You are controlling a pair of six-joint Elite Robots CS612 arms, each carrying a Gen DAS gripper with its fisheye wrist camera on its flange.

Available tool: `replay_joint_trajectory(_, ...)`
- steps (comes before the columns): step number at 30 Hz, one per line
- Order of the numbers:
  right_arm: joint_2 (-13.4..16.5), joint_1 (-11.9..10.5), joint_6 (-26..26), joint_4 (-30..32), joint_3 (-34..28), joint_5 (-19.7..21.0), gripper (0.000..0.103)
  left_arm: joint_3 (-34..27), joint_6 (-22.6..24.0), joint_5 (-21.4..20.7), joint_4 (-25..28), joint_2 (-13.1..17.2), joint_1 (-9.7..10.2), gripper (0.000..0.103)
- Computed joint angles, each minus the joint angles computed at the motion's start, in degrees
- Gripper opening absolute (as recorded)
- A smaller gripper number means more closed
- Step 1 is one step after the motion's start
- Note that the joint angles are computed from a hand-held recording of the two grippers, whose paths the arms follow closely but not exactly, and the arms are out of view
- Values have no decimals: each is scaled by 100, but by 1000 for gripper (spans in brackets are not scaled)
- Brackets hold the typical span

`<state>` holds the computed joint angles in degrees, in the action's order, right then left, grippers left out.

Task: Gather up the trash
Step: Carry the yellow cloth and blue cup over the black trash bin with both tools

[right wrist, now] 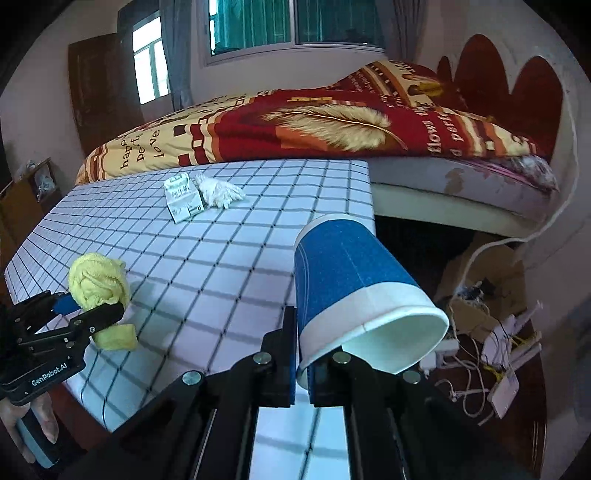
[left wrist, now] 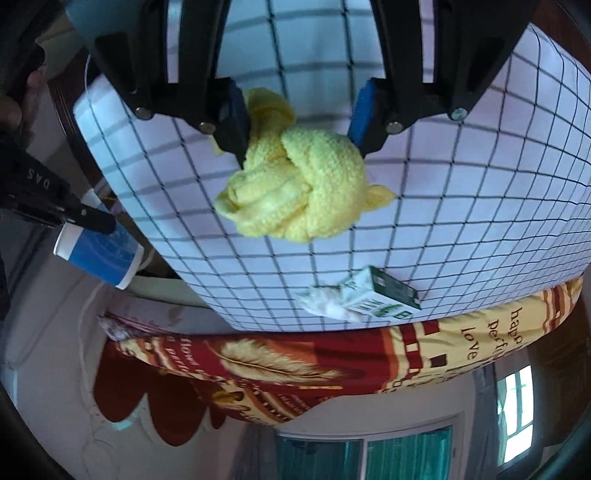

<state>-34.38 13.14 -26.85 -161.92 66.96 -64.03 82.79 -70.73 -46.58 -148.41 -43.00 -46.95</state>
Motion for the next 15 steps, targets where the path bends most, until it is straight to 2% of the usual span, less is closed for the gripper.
replay_joint_trajectory(9,-483,-285,159,-592,917,13,4,-148,208,55,-21,49,-256,48)
replay_joint_trajectory(15,-696,-452,293,-943,1365,89,4,-252,422,80,-42,99,-380,48)
